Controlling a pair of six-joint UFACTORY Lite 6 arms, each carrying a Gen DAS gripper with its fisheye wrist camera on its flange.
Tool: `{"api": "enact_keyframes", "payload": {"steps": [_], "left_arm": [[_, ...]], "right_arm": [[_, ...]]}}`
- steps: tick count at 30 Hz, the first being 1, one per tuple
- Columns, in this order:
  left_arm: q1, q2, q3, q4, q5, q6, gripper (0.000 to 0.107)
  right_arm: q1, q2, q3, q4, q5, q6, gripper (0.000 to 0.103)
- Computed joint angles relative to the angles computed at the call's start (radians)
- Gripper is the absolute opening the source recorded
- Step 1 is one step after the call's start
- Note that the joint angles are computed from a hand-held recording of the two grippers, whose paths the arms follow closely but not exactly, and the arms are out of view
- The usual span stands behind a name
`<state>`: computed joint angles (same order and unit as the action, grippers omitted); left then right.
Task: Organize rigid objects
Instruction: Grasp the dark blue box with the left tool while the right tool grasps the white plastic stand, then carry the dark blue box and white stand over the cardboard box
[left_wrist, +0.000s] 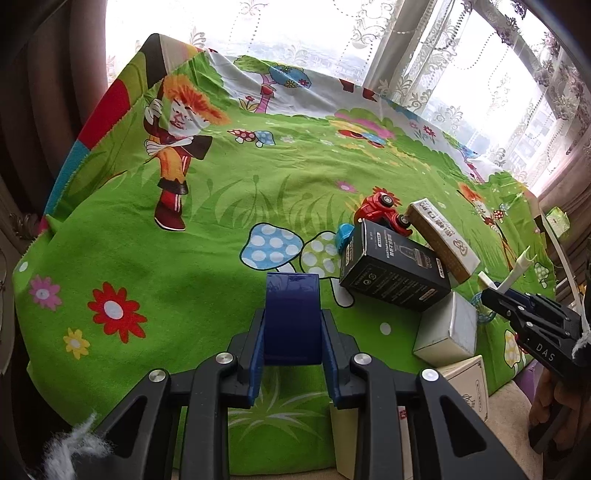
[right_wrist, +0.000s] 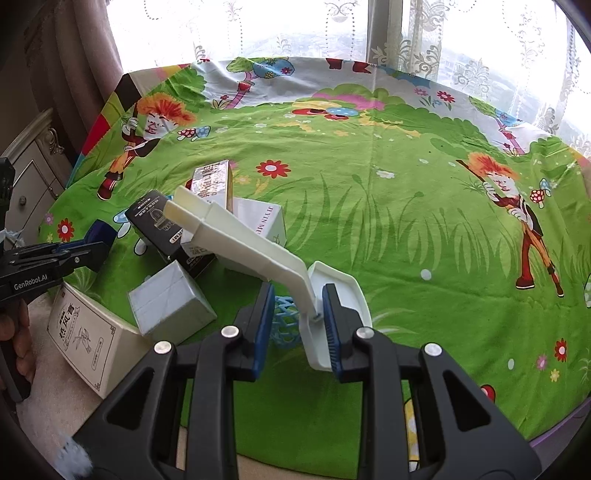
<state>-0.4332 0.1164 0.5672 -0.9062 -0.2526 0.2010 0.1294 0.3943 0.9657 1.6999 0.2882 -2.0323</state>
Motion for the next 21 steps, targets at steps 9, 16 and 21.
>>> {"api": "enact_keyframes", "payload": {"steps": [9,16,21], "left_arm": [[-0.137,-0.153,-0.093,-0.354,-0.105,0.210,0.028],[-0.340,-0.276,-0.152,-0.622,-0.288,0.336,0.028],[-0.479,-0.317,-0.147,-0.737,-0.399,0.386,0.028]], "right_arm": [[-0.020,-0.172,-0.178,0.237,-0.008,-0.251,0.030],[-0.068,-0.289,-0.280,0.201,0.022,-0.223,0.030],[-0.109,-0.377,-0.354,0.144,0.044,-0.182,0.030]]}}
